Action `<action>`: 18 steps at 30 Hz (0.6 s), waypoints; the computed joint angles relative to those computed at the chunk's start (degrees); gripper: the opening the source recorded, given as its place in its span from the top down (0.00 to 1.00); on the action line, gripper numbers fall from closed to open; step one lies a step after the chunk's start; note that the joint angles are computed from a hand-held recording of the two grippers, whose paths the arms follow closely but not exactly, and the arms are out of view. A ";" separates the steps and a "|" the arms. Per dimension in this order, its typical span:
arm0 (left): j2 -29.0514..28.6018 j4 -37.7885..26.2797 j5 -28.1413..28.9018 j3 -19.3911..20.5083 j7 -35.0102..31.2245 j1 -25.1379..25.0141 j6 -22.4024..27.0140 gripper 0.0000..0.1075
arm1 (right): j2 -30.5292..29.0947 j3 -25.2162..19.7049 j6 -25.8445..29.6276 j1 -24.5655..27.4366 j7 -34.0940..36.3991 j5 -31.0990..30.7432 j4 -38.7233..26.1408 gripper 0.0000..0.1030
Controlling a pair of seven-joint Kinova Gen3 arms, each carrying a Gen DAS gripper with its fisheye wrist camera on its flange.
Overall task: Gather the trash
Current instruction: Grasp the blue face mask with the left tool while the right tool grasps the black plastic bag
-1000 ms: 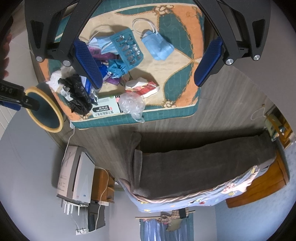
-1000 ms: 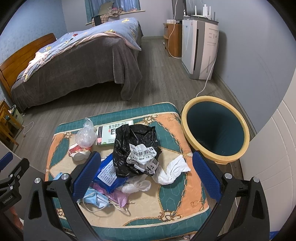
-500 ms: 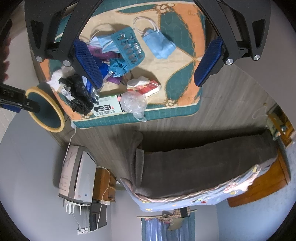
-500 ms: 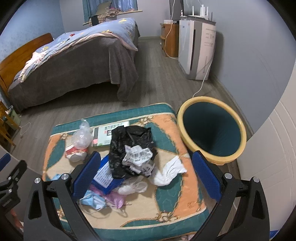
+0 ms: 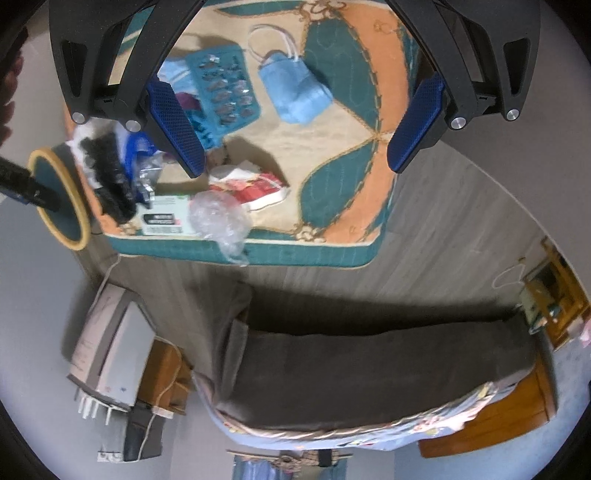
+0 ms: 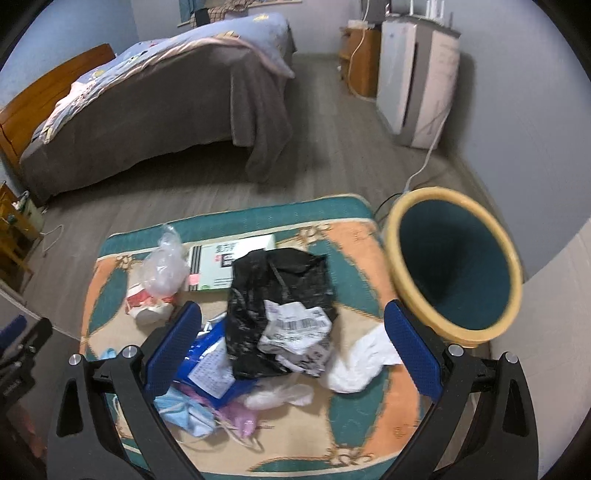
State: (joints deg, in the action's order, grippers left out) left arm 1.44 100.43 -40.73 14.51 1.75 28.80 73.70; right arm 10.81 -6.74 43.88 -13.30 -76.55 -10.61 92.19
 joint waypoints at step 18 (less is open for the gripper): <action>6.95 5.35 18.10 -5.67 -10.12 -4.91 -11.95 0.38 | 9.32 -0.45 4.21 -6.09 -4.66 8.39 -4.56 0.47</action>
State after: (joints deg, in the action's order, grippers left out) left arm 8.39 105.78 -22.62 8.84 -8.37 23.89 61.75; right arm 20.14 -7.19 48.09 -19.39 -81.22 -2.23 87.63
